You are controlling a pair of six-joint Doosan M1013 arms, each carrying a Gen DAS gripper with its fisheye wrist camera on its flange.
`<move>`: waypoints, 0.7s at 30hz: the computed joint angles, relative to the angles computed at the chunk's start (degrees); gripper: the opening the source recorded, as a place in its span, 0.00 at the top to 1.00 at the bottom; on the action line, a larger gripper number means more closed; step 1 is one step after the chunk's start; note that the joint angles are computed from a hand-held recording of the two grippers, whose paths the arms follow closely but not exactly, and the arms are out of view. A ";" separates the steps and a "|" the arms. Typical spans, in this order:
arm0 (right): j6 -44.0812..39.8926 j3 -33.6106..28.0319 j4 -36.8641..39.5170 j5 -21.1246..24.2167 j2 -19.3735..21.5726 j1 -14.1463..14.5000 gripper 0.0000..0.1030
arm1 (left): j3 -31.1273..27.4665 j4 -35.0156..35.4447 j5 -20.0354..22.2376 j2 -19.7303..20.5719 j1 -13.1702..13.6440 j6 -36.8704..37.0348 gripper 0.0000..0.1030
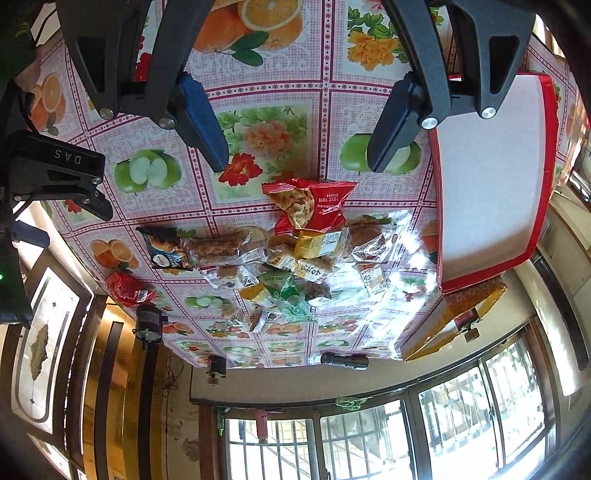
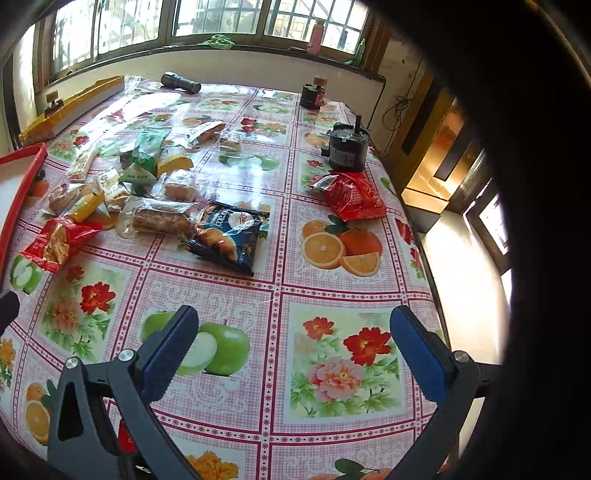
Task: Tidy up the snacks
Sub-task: 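Move both tools toward the snack pile on the table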
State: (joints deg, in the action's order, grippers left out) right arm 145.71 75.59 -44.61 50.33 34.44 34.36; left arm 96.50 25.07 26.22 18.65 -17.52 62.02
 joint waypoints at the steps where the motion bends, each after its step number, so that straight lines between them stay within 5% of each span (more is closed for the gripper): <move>1: 0.31 -0.10 -0.89 0.72 0.02 0.18 0.00 | -0.01 0.15 0.08 0.00 0.02 -0.22 0.25; 5: 1.57 -0.60 -4.80 3.73 0.36 1.02 0.00 | 0.11 1.40 0.15 -0.15 -0.05 -1.42 0.25; 21: 3.87 0.95 -7.05 2.35 -0.78 1.21 0.00 | 0.10 2.55 1.12 -0.20 -0.18 -2.23 0.25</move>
